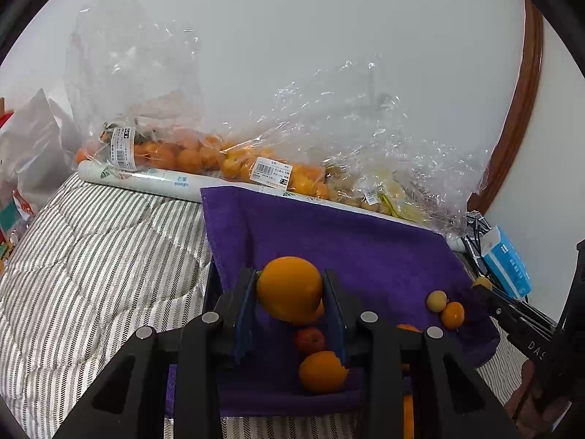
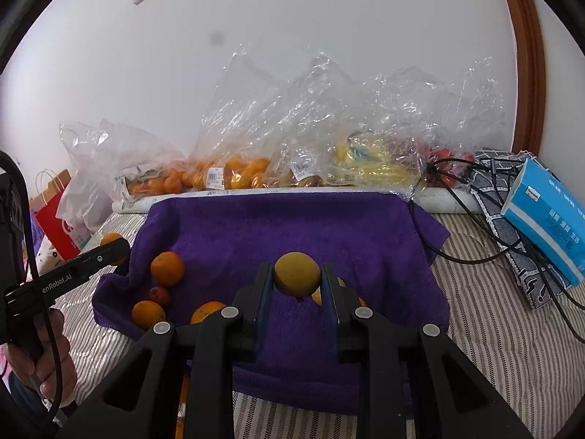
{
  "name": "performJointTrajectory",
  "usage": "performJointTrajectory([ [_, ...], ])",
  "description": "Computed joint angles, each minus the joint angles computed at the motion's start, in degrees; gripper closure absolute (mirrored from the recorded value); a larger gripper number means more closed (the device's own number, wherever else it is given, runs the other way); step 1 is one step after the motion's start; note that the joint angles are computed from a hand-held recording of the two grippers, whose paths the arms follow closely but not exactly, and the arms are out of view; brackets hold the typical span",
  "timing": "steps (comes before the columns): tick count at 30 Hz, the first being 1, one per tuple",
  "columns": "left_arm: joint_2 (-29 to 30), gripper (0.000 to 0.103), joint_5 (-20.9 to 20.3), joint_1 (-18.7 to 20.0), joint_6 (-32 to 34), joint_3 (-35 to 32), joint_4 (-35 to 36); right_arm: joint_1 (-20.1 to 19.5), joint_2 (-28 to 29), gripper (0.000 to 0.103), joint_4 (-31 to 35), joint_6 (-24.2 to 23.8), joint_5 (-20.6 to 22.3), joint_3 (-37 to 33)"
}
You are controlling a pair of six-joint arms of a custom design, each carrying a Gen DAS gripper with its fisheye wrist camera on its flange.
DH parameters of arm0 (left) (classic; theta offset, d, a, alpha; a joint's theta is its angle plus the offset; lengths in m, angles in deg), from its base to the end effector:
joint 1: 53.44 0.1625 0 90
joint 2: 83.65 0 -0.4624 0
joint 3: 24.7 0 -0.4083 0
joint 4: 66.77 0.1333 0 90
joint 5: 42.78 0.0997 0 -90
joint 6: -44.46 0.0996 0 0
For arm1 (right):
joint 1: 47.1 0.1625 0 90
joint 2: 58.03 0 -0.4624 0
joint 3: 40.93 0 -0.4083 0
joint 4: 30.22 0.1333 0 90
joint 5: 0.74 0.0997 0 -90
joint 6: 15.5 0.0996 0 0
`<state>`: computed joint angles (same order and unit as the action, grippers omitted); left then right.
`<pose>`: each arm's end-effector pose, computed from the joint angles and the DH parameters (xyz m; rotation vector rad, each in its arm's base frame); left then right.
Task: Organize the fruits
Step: 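Carry the lemon and the orange over the purple towel with both grippers, then lower the lemon onto the towel and open the right gripper while the left gripper lowers its orange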
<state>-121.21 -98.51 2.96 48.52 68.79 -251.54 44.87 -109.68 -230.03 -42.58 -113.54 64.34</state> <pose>-0.2432 -0.7083 0.1046 0.5577 2.4893 -1.0639 0.1174 -0.6572 0.2282 0.3416 -2.3182 1.1119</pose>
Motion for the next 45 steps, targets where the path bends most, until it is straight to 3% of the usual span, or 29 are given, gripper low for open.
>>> performJointTrajectory([
  [45,-0.06,0.069,-0.91,0.35,-1.29,-0.41,2.19,0.54,2.57,0.077,5.00,-3.06,-5.61,-2.15],
])
